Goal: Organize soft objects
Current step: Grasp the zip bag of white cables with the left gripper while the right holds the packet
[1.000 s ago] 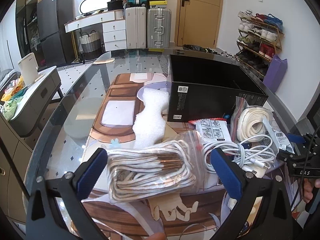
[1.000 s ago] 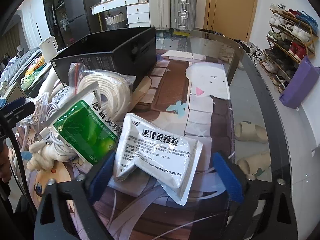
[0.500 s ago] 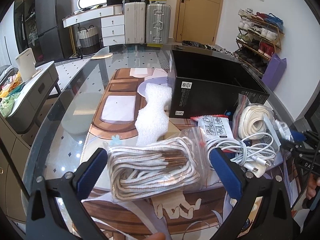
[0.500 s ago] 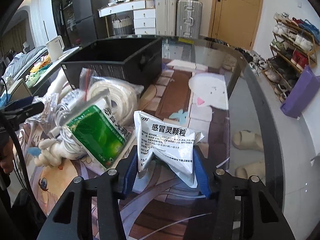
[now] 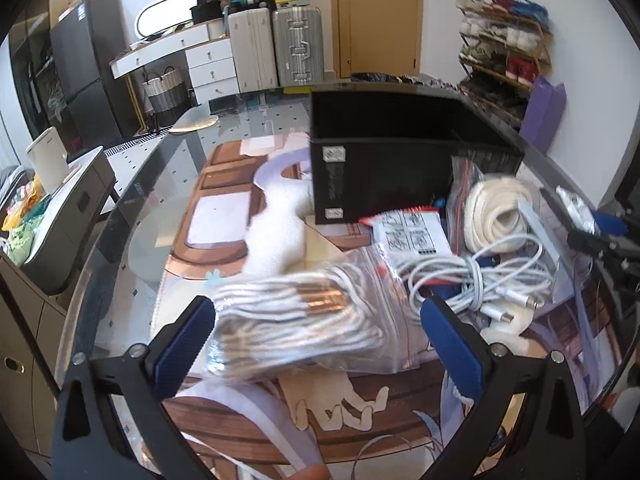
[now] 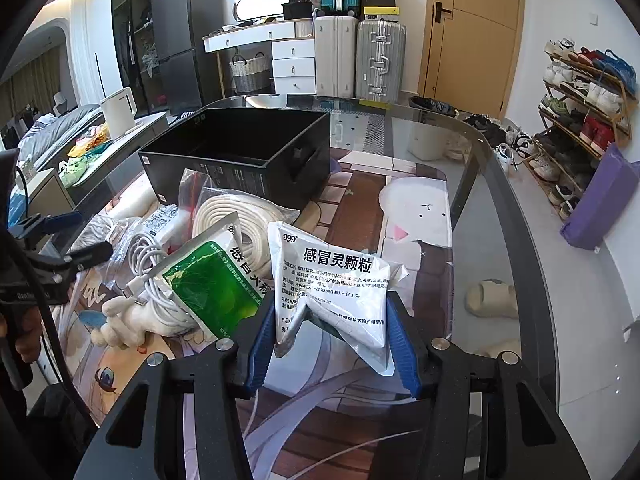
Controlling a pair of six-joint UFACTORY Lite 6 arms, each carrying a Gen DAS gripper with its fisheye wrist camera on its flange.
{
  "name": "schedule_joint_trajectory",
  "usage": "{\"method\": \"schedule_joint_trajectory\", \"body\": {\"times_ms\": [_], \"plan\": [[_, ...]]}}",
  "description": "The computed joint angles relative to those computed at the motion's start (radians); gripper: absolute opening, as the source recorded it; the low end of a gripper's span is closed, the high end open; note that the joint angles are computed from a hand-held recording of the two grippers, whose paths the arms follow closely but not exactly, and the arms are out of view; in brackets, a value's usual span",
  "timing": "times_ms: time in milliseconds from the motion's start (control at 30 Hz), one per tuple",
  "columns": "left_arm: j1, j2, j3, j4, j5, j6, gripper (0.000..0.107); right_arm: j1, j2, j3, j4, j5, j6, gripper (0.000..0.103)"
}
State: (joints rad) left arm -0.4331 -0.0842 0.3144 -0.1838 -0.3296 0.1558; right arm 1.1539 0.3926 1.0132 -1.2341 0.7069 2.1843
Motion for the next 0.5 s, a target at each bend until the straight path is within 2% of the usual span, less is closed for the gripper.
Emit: {"method": "schedule_joint_trajectory", "body": {"times_ms": [133,233,333,433,500], "plan": [[-0.037,0.057,0.021,-0.164,-0.030,0.140,0.103,-0.001,0.000,-0.001,-0.002,-0.003,0.002,0.052],[-0.042,0.062,0.022,-0.182,-0.036,0.159,0.103,-0.001,0.000,0.000,0.000,-0.003,0.000,0.052],[-0.075,0.078,0.023,-0.272,-0.060,0.243,0.103,0.000,0.000,-0.001,-0.002,-0.004,0.003,0.052],[-0.082,0.082,0.025,-0.276,-0.062,0.245,0.100,0.004,0.009,0.003,-0.012,-0.006,0.011,0.052],[-0.080,0.082,0.025,-0.268,-0.063,0.245,0.089,0.005,0.013,0.004,-0.017,-0.008,0.017,0.052]]}}
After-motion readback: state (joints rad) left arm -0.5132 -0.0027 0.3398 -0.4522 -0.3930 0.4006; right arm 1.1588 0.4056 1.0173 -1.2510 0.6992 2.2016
